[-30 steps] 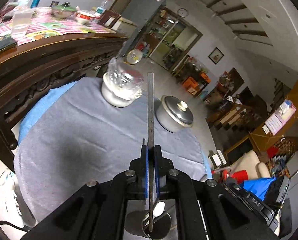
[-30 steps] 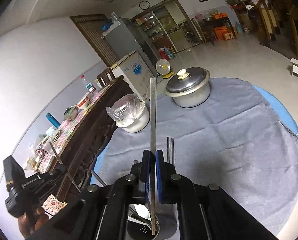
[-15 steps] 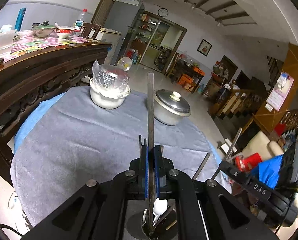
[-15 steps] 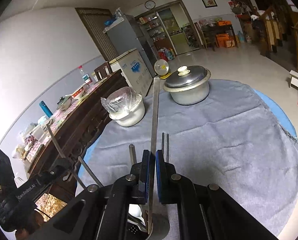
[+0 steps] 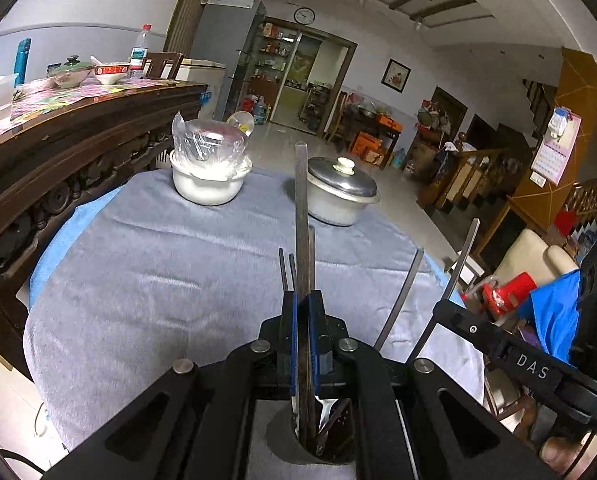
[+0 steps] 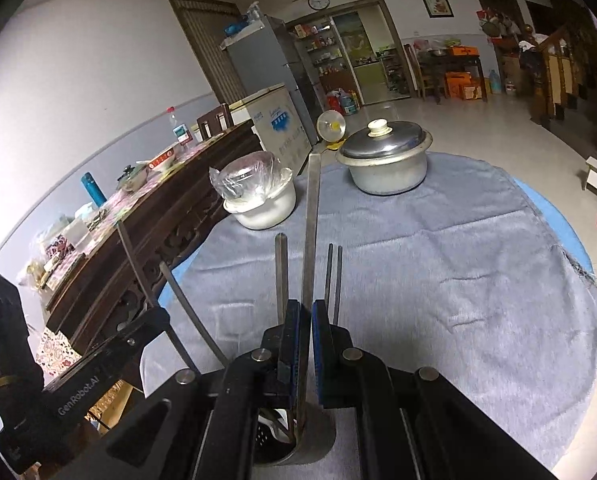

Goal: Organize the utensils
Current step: 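Carry both chopsticks upright to the holder cup and lower them in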

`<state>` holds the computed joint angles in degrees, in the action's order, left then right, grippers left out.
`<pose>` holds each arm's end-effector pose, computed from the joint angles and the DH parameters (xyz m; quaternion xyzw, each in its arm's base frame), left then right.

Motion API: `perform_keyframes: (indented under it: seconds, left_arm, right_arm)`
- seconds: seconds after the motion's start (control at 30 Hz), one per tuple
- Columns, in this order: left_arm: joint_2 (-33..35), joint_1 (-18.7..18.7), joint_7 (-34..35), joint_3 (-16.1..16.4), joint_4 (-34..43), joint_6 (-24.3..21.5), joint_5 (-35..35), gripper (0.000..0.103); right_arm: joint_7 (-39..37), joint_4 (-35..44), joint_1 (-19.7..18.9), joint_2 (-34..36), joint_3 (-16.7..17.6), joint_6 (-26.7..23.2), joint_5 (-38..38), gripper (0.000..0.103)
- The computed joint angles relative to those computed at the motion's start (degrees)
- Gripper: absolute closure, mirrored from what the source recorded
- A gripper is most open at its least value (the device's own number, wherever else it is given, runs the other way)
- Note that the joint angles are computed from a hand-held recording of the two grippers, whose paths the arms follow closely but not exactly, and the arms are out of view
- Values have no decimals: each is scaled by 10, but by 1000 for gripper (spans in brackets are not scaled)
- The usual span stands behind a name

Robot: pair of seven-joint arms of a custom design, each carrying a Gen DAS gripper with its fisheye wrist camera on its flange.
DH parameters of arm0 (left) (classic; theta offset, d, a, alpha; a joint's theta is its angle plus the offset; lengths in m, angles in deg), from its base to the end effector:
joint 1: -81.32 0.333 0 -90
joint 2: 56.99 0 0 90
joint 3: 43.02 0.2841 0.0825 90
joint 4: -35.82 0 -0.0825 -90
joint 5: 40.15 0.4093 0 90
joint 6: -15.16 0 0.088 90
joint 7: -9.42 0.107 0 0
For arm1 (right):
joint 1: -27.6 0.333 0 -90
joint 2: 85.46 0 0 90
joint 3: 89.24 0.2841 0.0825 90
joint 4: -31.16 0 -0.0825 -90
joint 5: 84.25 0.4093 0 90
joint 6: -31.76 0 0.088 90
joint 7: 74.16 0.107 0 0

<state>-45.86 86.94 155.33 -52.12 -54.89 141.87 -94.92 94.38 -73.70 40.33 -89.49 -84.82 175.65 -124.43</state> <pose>0.6782 -0.0598 0.5486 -0.4130 0.7787 -0.4706 0.0406 0.5875 0.1882 0.6062 -0.3947 0.8002 -0.2751 0.3581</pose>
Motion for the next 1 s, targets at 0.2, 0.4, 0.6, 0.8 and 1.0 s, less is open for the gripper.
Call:
perform_keyframes:
  seconds: [0.2,0.4,0.6,0.8,1.0]
  left_arm:
    - [-17,-1,20,2,-25,2,-4,98]
    - [-27,-5,30,7,-39,-3,-3,98]
    - [-35,-7,37,12,-48,-7,-3,97]
    - [-31,-7,27,15,-42,-24,8,98]
    - [-36,-3,29,16,-44,-29,3,98]
  right_arm:
    - [-5,-5,5,1,3,-2,5,96]
    - [-13,-6,11,2,5,-7,10,96]
    - [-24,-11,15,4,5,-4,28,96]
    - [-33,-13,18,5,5,1,37,95]
    - [-41,-12,19,5,4,1,48,94]
